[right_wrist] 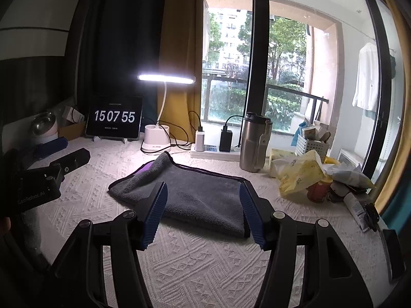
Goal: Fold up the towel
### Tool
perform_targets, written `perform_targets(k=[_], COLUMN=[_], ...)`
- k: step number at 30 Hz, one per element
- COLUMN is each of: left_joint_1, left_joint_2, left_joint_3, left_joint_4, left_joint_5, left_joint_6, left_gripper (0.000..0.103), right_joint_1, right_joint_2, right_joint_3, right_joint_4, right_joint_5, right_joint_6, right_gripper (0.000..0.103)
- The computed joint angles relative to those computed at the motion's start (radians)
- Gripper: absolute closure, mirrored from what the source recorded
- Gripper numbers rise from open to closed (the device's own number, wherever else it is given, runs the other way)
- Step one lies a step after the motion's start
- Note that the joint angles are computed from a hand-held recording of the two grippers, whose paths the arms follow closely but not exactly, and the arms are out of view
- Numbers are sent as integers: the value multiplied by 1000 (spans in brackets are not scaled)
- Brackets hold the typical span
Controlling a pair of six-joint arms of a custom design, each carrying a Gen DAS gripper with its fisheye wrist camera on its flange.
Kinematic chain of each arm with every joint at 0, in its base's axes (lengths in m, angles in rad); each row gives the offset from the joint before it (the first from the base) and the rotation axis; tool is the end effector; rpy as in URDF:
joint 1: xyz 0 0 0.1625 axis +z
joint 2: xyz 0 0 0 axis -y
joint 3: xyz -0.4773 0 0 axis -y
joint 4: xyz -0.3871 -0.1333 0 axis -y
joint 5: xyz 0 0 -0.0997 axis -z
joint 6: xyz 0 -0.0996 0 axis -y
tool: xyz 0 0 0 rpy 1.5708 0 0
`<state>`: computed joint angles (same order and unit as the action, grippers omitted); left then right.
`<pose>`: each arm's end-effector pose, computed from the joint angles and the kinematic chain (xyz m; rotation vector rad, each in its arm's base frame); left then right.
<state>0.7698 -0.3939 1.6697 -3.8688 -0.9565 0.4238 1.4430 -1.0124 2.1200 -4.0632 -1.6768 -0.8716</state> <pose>-0.3518 -0.6065 0.0179 1.0131 2.1725 -1.4405 0.0527 -0.5528 0.3007 0.6446 -1.8947 1.4047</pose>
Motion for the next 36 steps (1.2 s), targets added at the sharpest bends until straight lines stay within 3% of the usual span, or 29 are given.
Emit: perform_targets(k=[7,14,23,36], left_joint_1=[-4,-3,-4,-4], left_joint_2=[-13,-26,-45,-39], left_joint_3=[59,123,179,172], left_joint_4=[-100,-192,-243,-256], left_joint_5=[-31,-44,17,17], left_joint_6=[43,58,45,53], left_gripper=[24,24,24,23], right_joint_1=[-14,-26,-19,-12], right_joint_2=[34,64,105,114], right_joint_3=[77,147,167,159], right_joint_4=[-150,-245,-361,-367], right_joint_5=[47,90,37,28], right_joint_6=[-38,-19,27,19], right_gripper=[41,41,41,41])
